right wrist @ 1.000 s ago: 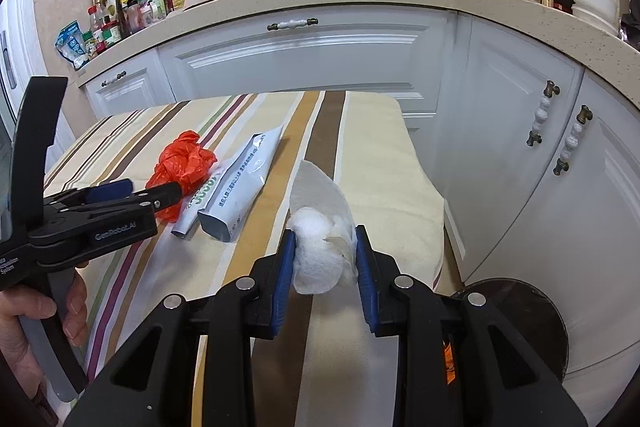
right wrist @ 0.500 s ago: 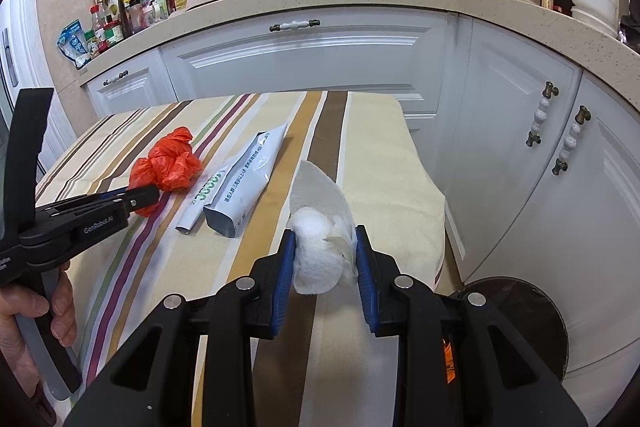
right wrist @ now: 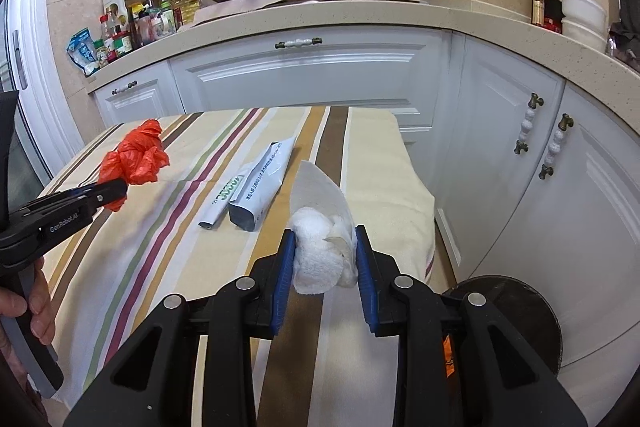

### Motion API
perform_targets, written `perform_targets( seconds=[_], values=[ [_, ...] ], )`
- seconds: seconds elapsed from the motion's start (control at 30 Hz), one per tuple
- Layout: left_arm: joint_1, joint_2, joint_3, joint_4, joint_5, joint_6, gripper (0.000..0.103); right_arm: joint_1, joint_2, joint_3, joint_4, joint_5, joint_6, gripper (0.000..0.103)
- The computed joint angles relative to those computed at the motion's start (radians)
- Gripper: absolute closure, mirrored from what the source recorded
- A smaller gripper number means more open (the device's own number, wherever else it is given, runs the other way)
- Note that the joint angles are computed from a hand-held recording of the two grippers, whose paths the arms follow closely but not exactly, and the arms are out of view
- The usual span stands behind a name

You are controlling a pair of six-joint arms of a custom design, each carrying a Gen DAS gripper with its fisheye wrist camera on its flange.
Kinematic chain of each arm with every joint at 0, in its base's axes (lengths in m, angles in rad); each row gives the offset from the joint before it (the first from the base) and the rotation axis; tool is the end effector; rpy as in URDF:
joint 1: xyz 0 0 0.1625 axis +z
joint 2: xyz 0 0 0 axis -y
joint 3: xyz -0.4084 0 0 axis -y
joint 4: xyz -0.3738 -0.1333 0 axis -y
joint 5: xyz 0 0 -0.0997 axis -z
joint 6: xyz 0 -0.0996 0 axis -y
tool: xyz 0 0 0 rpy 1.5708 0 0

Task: Collect trash
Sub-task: 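Carry the tissue and red bag over the bin and open both tools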

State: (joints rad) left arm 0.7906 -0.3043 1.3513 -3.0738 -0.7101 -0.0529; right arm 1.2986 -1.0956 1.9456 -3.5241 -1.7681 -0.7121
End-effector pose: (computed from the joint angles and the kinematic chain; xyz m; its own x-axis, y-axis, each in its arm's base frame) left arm -0.3402 -0.6407 -0.0532 -0.7307 0.1872 -0.6566 0.5937 0.6489 -0.4757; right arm -0.0425 -0.5754 0.2898 -0.7585 0.0435 0.6502 -0.4947 0.6110 -0.6180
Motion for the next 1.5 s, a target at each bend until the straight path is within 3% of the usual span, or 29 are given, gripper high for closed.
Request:
perform_targets(
  seconds=[0.23, 0.6, 1.07, 1.5],
  values=[
    [-0.046, -0.031, 0.076, -0.092, 0.015, 0.033, 0.089, -0.003, -0.045, 0.068, -0.063, 0.006, -0.003, 0.073],
    [-0.121, -0.030, 0.126, -0.146, -0.053, 0.057, 0.089, -0.040, -0.138, 0.180, -0.179, 0.010, 0.014, 0.073],
    [-0.196, 0.046, 0.070, -0.071, -0.213, 0.087, 0.089, -0.152, -0.262, 0.292, -0.313, 0.020, 0.071, 0.073],
    [-0.237, 0.170, -0.060, 0.015, -0.272, 0.126, 0.089, -0.242, -0.273, 0.314, -0.441, -0.009, 0.089, 0.073]
  ],
)
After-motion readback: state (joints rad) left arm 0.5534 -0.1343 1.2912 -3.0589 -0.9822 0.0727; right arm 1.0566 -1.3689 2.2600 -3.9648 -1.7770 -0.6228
